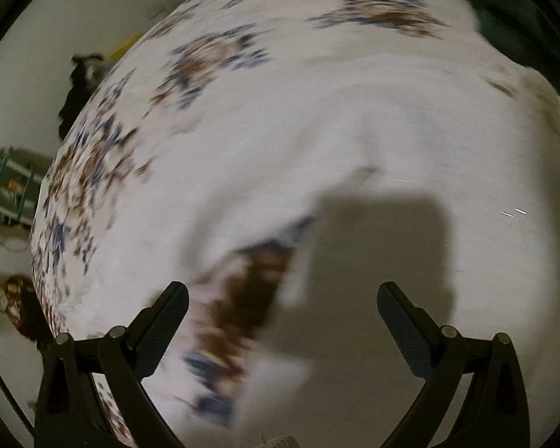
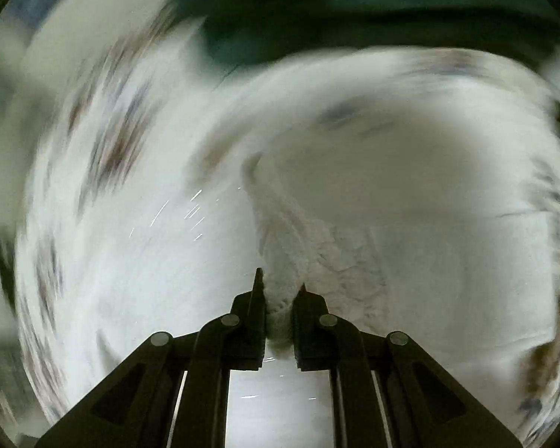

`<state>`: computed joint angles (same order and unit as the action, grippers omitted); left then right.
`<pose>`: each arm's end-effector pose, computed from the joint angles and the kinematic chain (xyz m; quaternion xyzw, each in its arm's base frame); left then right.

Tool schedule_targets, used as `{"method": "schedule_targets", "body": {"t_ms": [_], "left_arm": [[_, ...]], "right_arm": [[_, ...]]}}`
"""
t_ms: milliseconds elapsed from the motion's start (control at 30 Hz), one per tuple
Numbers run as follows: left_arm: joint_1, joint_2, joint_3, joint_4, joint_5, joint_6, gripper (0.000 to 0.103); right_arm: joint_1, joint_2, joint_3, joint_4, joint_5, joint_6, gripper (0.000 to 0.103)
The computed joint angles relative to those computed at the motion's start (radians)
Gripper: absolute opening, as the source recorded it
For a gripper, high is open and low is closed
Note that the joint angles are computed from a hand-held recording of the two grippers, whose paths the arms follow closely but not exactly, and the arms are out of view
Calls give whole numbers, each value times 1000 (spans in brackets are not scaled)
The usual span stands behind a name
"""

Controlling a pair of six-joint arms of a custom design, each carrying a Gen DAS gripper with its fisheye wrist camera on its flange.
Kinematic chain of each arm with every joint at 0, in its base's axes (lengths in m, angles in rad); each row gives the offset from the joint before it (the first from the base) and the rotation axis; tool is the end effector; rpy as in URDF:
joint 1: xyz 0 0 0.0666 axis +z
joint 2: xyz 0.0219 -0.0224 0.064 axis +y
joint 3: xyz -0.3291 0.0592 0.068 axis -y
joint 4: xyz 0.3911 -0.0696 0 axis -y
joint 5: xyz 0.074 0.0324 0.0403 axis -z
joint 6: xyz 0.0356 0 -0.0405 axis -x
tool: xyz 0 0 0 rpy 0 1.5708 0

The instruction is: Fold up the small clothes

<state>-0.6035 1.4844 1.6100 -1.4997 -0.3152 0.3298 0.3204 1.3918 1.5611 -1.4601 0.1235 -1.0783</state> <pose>0.3931 -0.2581 0.4075 0.1188 0.9757 0.0959 0.1569 0.4246 0.1358 0.4273 0.3736 0.9150 0.0429 0.1459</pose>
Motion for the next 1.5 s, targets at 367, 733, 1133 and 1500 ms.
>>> {"method": "schedule_targets", "body": {"t_ms": [367,733,1133,1500], "left_arm": [[235,-36,-73,134,70,-125,103],[534,-160,-84,32,224,-211,103],[917,-150,-280,16,751,-162,84],[894,50,91,182,707,-108,7]], "right_arm": [[229,496,528,-138,-15,34,14],[229,73,116,102,37,-167,86],[367,-38,-128,105,-116,-440,86],[402,-3,-77,45,-94,-415,86]]}}
